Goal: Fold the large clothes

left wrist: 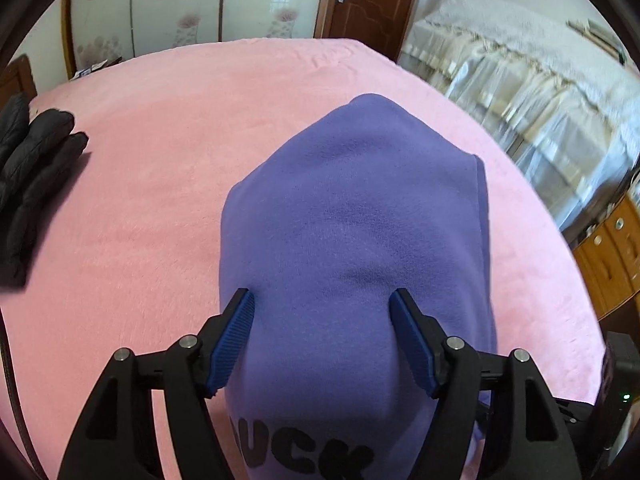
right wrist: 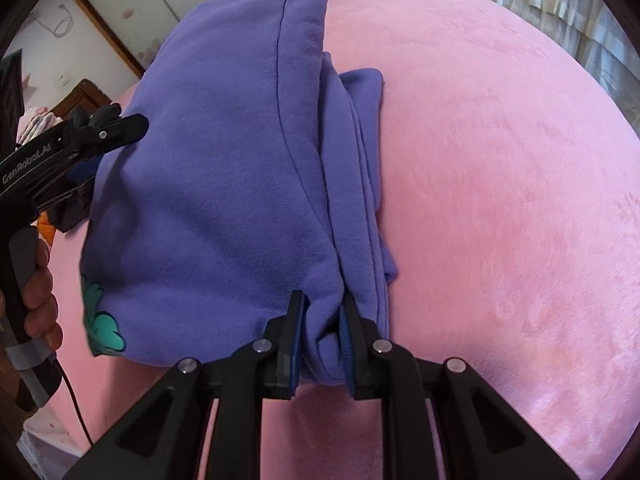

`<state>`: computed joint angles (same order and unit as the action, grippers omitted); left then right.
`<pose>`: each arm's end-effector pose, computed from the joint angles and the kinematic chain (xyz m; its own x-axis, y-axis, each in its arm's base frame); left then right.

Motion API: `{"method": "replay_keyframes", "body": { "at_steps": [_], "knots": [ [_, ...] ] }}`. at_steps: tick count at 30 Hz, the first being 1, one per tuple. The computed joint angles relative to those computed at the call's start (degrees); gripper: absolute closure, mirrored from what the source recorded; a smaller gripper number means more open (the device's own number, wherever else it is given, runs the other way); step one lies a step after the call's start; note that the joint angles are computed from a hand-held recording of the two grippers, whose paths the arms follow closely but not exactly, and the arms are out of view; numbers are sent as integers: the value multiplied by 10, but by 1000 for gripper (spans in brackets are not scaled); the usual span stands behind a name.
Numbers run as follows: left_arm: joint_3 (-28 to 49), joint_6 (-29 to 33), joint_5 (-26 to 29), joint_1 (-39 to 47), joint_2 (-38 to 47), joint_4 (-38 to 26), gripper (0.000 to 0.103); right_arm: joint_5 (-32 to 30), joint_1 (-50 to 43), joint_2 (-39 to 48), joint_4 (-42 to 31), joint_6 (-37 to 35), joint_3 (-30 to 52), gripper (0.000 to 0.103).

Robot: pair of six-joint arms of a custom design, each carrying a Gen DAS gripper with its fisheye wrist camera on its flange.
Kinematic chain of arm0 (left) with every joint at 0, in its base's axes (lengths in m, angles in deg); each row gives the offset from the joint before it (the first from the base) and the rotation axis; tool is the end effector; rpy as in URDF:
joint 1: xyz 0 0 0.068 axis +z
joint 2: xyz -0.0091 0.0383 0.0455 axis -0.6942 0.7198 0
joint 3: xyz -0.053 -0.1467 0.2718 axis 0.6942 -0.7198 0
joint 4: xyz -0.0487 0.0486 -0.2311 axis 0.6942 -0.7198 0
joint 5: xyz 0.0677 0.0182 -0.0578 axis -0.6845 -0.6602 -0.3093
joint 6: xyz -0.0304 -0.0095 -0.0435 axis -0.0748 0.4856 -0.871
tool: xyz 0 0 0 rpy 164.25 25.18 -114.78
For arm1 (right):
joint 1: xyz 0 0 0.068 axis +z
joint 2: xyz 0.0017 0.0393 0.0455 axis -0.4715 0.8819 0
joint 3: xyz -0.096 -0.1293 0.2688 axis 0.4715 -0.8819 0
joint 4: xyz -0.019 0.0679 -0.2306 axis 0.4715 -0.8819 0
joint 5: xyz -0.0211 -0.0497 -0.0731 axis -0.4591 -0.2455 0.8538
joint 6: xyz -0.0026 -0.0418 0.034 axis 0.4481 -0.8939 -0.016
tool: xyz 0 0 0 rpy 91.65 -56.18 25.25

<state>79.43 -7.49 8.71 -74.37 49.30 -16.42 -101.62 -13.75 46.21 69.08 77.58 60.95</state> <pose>0.2690 -0.1473 0.1042 -0.8222 -0.0517 -0.5669 -0.0229 0.9981 -0.0578 0.2236 0.0659 0.0872 -0.9285 -0.0223 -0.3707 -0.1409 0.9447 0.2960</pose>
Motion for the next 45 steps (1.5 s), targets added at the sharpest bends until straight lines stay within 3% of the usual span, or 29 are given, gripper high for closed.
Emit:
{"method": "replay_keyframes", "body": {
  "at_steps": [6, 12, 15, 18, 23, 26, 28, 30, 34, 39, 45],
  "knots": [
    [50, 28, 16, 18, 40, -9, 25, 7, 1, 10, 26, 12, -9, 88],
    [31, 36, 66, 53, 0, -13, 25, -22, -19, -60, -146, 8, 58, 84],
    [35, 56, 55, 49, -23, -36, 26, -7, -18, -113, -217, 5, 91, 78],
    [46, 81, 50, 39, -45, -64, 26, 22, -9, -160, -248, -8, 118, 69],
    [41, 88, 58, 48, -97, -61, 26, 36, 10, -162, -249, -1, 191, 69],
    [39, 77, 46, 73, -113, -47, 32, 38, 20, -120, -214, 1, 240, 69],
    [66, 63, 63, 104, -96, -78, 48, 28, 26, -88, -199, 8, 277, 69],
    [98, 42, 96, 132, -68, -111, 56, 17, 40, -47, -179, 25, 315, 72],
    [119, 19, 150, 152, -34, -98, 56, 3, 45, 36, -216, 22, 418, 81],
    [159, 10, 149, 144, 21, -109, 56, 29, 40, 100, -268, 13, 471, 95],
    [230, 19, 124, 134, 89, -160, 53, 45, 24, 164, -310, 12, 500, 102]
  ]
}}
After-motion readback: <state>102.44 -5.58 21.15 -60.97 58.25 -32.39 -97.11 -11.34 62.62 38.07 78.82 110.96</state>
